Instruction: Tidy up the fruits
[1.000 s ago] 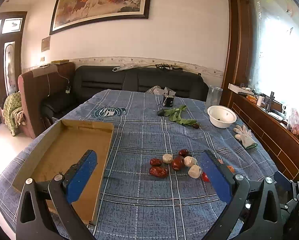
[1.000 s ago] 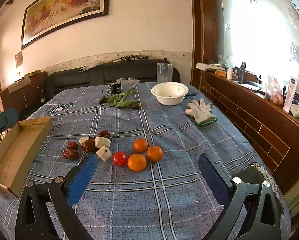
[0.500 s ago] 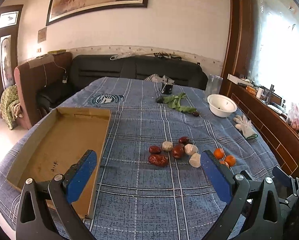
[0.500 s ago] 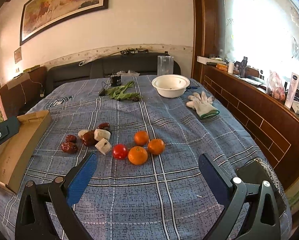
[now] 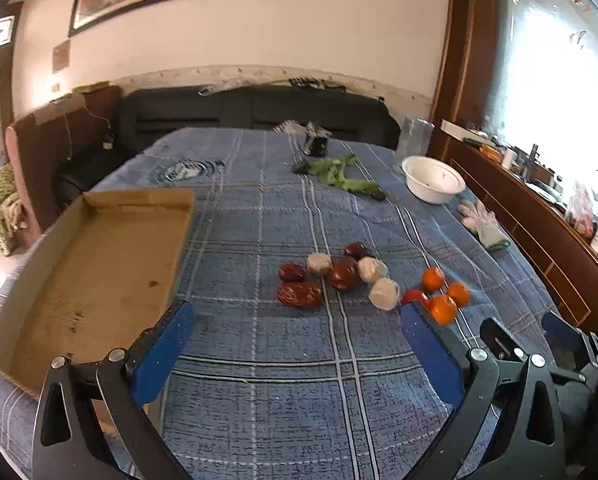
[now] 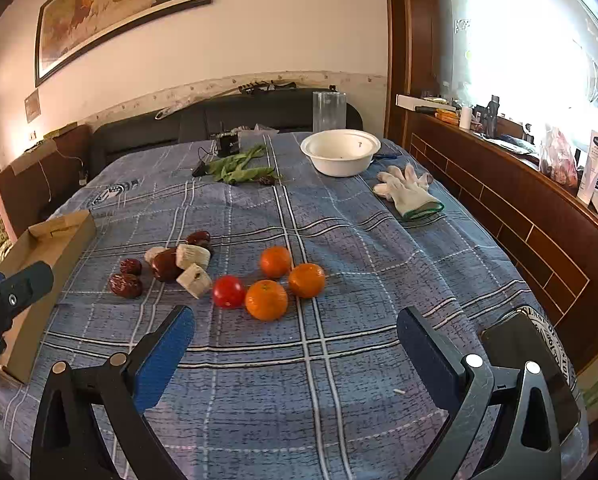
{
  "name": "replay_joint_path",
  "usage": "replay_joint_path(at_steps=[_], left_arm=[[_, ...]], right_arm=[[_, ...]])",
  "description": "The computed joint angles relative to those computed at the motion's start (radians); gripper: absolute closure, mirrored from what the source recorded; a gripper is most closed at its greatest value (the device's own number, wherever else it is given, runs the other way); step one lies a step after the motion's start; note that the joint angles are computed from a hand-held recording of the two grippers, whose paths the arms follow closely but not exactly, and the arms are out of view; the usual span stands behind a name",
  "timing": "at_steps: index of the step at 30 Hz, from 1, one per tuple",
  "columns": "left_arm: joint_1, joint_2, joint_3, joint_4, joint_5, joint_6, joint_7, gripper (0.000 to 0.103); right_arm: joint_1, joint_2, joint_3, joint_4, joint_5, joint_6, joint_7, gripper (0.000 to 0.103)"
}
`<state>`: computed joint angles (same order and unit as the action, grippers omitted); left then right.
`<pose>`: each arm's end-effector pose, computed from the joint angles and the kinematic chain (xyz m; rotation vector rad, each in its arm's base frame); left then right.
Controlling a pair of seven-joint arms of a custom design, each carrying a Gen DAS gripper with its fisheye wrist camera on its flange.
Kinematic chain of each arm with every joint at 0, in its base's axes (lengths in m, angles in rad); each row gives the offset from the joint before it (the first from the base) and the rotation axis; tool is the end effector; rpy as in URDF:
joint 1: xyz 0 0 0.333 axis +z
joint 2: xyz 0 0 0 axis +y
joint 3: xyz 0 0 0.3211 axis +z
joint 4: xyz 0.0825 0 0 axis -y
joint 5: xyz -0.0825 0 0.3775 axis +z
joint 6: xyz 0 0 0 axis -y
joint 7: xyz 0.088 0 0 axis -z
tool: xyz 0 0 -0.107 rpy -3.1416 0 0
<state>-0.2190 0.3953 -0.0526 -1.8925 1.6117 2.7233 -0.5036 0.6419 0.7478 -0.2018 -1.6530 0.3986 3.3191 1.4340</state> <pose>0.6057 -0.2045 0.3239 -1.9433 1.2920 -0.7912 0.6622 0.3040 0.3022 -1.8247 1.3875 -0.6692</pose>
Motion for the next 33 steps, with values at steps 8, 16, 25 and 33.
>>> replay_joint_path(at_steps=[8,16,25,33], left_arm=[[0.055,0.051,0.016,0.029,-0.003,0.167,0.036,0.0],[0.183,0.165,-0.046,0.09,-0.332,0.392,0.393,0.037],[0.225,0.277,-0.136,0.222,-0.637,0.256,0.781,0.037],[0.207,0.352,-0.129,0.298,-0.796,0.228,0.95,0.05]], right_arm=[[-0.045,0.02,-0.01,0.053,-0.063,-0.114,0.026,0.0],[-0.272,0.077,0.25,0.208,-0.154,-0.278,-0.062,0.007],[-0.283,0.176,0.279,0.385,-0.16,-0.426,-0.102,0.013],[-0.273,0.27,0.263,0.554,-0.179,-0.542,-0.069,0.029]])
